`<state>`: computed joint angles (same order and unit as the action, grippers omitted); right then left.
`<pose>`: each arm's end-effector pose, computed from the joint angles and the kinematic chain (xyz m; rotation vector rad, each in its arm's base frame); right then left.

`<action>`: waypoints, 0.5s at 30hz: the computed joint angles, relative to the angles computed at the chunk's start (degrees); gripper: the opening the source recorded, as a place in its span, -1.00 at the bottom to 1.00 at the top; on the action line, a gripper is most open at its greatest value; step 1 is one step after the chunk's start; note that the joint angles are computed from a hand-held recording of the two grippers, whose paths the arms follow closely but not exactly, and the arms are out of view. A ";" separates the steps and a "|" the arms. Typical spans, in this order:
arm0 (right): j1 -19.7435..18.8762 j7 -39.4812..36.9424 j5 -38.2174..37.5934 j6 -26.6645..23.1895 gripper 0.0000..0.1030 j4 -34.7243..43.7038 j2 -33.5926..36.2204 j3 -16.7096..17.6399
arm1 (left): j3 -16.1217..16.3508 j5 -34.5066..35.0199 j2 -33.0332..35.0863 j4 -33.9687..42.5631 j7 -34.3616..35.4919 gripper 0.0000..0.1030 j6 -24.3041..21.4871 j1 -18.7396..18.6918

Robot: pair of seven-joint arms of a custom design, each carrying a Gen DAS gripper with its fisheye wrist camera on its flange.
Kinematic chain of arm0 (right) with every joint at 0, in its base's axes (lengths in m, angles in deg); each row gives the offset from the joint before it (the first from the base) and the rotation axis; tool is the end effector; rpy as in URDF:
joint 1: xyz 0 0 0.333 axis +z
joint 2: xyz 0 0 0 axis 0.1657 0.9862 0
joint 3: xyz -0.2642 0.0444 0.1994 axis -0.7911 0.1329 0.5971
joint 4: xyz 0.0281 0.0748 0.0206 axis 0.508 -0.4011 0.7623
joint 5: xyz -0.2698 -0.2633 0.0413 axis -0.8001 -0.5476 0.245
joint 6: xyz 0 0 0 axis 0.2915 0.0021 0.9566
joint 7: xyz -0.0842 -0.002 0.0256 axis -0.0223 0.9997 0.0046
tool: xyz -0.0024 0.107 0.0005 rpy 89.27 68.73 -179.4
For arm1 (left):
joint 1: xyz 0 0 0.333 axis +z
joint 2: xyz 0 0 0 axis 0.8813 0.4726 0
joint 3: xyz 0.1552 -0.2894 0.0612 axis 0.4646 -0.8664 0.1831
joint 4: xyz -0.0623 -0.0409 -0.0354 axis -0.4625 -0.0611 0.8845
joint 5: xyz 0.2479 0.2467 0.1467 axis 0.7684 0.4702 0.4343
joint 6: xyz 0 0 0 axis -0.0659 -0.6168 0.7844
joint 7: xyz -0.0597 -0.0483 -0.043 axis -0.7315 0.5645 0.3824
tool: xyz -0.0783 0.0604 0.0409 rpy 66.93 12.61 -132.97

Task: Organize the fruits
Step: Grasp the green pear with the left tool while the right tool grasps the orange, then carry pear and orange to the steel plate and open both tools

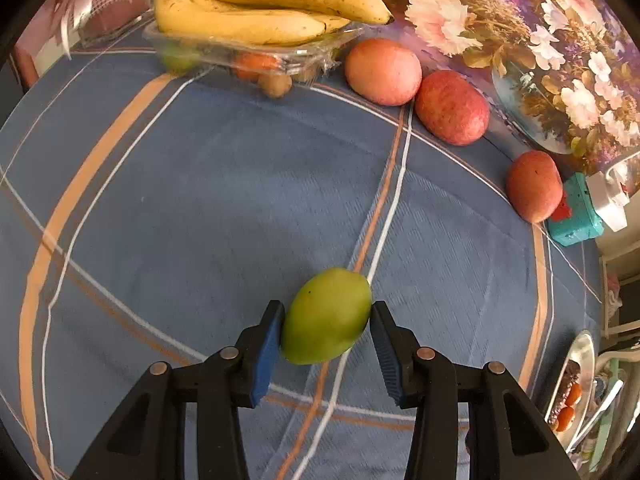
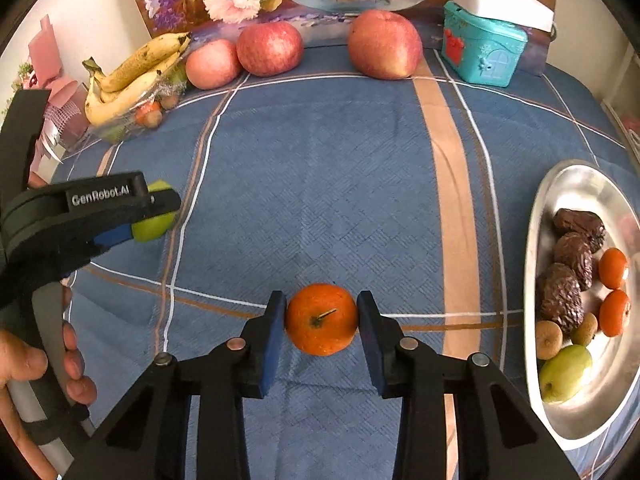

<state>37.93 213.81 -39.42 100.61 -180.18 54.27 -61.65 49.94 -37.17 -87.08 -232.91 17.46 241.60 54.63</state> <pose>0.4062 0.3344 0.3911 -2.1034 1.7784 -0.1991 0.4388 -0.1752 0.3929 -2.5807 1.4916 -0.5598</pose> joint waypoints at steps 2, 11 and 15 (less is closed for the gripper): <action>-0.08 0.42 0.03 0.23 -0.27 -0.78 -0.92 -0.06 | -0.35 -0.27 -1.15 -0.46 -0.24 -0.10 -0.78 -0.38; -0.43 1.90 0.61 2.08 -0.27 -5.53 -6.69 -0.42 | -2.82 -0.99 -3.85 -0.72 0.01 -0.32 -0.91 -1.83; 0.32 0.10 3.55 2.94 -0.27 -8.03 -9.14 -1.12 | -3.71 2.57 -3.04 0.53 -1.86 -0.32 -2.05 -1.20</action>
